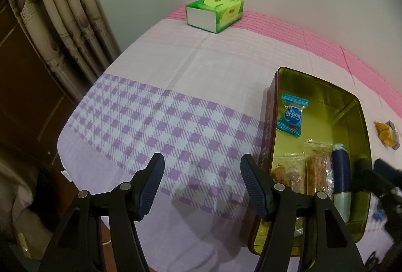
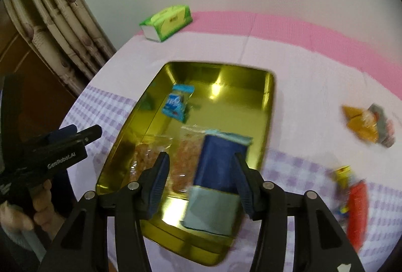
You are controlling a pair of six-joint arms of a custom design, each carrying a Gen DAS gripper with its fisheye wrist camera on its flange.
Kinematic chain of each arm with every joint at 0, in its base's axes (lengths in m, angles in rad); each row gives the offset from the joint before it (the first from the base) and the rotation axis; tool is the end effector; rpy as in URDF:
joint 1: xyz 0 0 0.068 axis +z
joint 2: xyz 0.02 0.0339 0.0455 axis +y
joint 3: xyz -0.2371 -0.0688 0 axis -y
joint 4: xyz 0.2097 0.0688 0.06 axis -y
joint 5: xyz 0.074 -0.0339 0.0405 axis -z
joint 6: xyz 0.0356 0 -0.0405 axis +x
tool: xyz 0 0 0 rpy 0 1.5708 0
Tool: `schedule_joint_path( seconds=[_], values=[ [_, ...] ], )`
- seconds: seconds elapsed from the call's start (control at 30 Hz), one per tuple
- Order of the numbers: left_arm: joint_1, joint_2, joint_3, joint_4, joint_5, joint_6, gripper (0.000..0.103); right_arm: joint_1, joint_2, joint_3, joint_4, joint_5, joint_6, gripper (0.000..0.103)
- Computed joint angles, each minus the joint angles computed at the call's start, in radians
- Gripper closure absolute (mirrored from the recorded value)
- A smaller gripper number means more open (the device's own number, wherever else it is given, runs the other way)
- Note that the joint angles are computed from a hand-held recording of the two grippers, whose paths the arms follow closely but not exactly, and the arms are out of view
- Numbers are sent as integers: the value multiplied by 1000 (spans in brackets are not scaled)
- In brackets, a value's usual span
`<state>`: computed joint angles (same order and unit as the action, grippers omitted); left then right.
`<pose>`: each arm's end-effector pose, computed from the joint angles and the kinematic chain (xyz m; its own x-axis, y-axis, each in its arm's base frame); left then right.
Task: Organize snacks
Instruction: 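Carry the blue-and-teal pack in the right tool into the tin and release, then grasp the red snack bar with the right tool and lift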
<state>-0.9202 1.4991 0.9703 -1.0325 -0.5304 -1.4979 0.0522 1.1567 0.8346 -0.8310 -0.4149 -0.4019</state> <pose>0.1448 -0.1604 0.1913 -0.7258 -0.4669 -0.5052 -0.5542 0.8319 0.0274 0.1847 0.0240 0.2237 -0.7575 -0.3980 -0.5175 -0.5513 0.8146 0.1804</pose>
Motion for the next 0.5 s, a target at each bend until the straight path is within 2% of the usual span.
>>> schedule_joint_path(
  seconds=[0.2,0.3,0.5],
  values=[
    [-3,7,4,-4,-2,5,39,-255,74,103,-95,-74,-252,53],
    [-4,12,9,-9,-1,8,39,-393,153,152,-88,-66,-371,53],
    [-3,18,17,-14,-2,19,39,-566,332,252,-49,-31,-513,53]
  ],
)
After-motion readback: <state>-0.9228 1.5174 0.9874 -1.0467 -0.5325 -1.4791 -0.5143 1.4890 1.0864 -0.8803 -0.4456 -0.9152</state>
